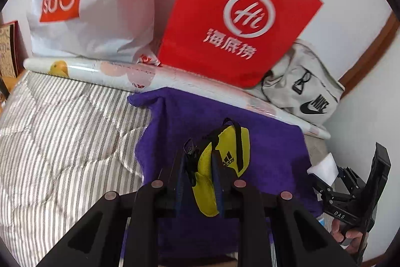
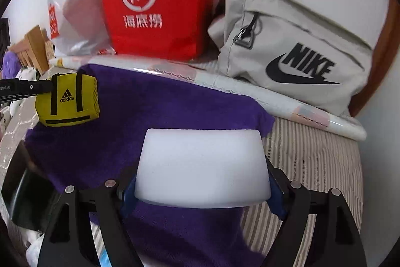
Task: Organize soft objects
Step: 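Carry both items over the purple towel and open the left gripper on it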
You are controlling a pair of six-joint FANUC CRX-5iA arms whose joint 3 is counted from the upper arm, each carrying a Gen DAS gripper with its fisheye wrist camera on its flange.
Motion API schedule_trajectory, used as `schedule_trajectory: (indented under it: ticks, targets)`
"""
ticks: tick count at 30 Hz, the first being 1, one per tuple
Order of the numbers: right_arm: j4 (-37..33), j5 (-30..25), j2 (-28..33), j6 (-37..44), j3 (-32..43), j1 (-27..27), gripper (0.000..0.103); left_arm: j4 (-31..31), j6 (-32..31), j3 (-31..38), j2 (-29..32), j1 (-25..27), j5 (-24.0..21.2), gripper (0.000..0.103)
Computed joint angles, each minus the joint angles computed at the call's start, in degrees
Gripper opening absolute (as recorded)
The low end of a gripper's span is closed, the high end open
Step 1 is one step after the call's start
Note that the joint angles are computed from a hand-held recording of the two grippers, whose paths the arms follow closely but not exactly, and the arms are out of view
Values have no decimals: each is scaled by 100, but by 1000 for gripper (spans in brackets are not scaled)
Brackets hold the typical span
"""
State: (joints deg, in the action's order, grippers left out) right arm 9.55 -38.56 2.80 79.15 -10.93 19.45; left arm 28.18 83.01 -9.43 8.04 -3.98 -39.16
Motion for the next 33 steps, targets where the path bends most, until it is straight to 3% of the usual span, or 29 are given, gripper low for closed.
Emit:
schedule_trajectory:
  ticks: [3, 6, 9, 12, 16, 22, 25, 26, 28, 29, 31, 33]
  targets:
    - [-288, -162, 274, 311, 352, -93, 81, 248, -134, 82, 193, 72, -72, 20]
    - [-476, -297, 560, 568, 667, -146, 81, -18, 70, 369, 387, 79, -215, 20]
    - [-382, -435, 795, 664, 848, -123, 81, -91, 150, 562, 566, 104, -407, 20]
    - [-297, -544, 956, 780, 998, -116, 81, 231, -57, 507, 640, 152, -392, 20]
    - [-413, -720, 1140, 980, 1255, -167, 81, -132, 230, 786, 790, 136, -556, 20]
    - [-183, -852, 1366, 981, 1370, -115, 81, 50, 122, 820, 900, 166, -776, 22]
    - [-237, -847, 1371, 1078, 1370, -94, 86, -267, 251, 1001, 938, 103, -937, 24]
    - [-257, -867, 1371, 1150, 1373, -85, 87, -407, 327, 1078, 946, 75, -1012, 27]
    - [-260, -789, 1319, 1275, 1294, -63, 89, -452, 309, 1120, 938, 46, -1095, 45]
    - [-291, -792, 1307, 1365, 1282, -61, 90, -421, 259, 1096, 909, 39, -1105, 59]
    - [-160, -638, 1237, 1269, 1137, -39, 90, -177, 55, 858, 754, 36, -913, 63]
    - [-186, -512, 1154, 1240, 1050, -52, 90, -430, 228, 872, 653, -14, -853, 68]
